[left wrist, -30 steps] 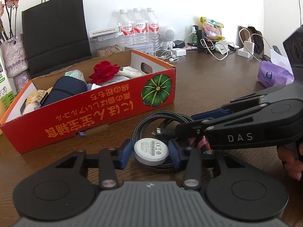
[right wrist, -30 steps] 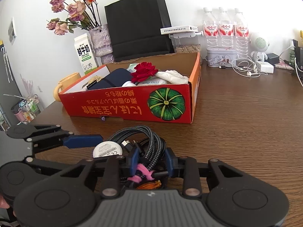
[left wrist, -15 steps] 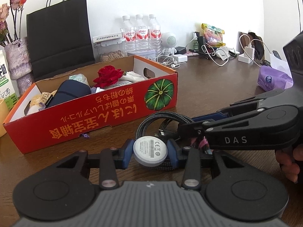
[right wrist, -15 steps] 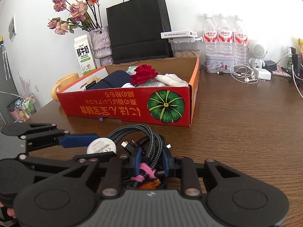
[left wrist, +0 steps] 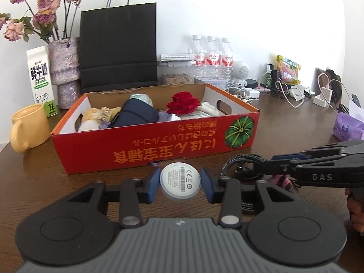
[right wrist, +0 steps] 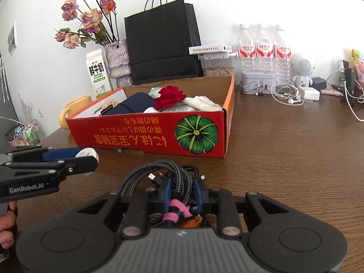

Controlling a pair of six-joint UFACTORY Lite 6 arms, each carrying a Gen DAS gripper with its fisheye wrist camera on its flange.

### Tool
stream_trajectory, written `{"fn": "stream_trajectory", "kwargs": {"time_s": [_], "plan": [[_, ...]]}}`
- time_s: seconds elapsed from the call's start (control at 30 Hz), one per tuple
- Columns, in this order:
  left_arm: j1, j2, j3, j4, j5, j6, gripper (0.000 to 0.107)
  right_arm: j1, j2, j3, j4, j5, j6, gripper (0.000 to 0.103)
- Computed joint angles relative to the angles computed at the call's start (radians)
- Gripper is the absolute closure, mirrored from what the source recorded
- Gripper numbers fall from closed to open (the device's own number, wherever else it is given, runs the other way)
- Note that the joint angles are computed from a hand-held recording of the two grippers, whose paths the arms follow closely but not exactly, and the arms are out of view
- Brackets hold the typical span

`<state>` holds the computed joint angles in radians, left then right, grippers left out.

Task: Organize objects
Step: 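Carry the tape measure and braided cable into the red box and release both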

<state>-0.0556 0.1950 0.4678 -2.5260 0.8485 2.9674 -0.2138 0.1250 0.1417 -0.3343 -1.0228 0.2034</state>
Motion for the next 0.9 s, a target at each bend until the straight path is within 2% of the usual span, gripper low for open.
{"fn": "stream_trajectory", "kwargs": {"time_s": [0.03, 0.07, 0.1, 0.13, 0.23, 0.47, 0.6, 0.7, 0.8, 0.9], "plan": [[0.021, 0.005, 0.005, 0.014, 0.004, -0.009, 0.066, -0.003, -0.013, -0.016, -0.006, -0.018, -0.001, 0.060], [0.040, 0.010, 0.010, 0.026, 0.007, -0.017, 0.066, 0.004, -0.030, -0.033, 0.000, -0.029, -0.007, 0.050], [0.058, 0.013, 0.013, 0.036, 0.009, -0.024, 0.066, 0.034, -0.050, -0.050, 0.042, -0.031, -0.025, 0.032], [0.077, 0.018, 0.019, 0.046, 0.011, -0.031, 0.066, 0.086, -0.065, -0.067, 0.114, -0.035, -0.054, 0.023], [0.129, 0.030, 0.033, 0.091, 0.015, -0.061, 0.066, 0.221, -0.090, -0.083, 0.278, -0.018, -0.121, 0.013], [0.177, 0.022, 0.025, 0.138, 0.040, -0.084, 0.066, 0.493, -0.021, 0.010, 0.596, 0.059, -0.269, 0.010], [0.184, 0.020, 0.019, 0.150, 0.047, -0.087, 0.066, 0.569, 0.058, 0.113, 0.738, 0.124, -0.359, 0.005], [0.186, 0.021, 0.016, 0.152, 0.051, -0.083, 0.066, 0.570, 0.101, 0.174, 0.786, 0.184, -0.393, 0.003], [0.191, 0.020, 0.014, 0.160, 0.055, -0.084, 0.066, 0.543, 0.107, 0.176, 0.739, 0.191, -0.355, 0.002], [0.192, 0.022, 0.013, 0.162, 0.057, -0.081, 0.066, 0.538, 0.103, 0.168, 0.718, 0.184, -0.340, 0.010]]}}
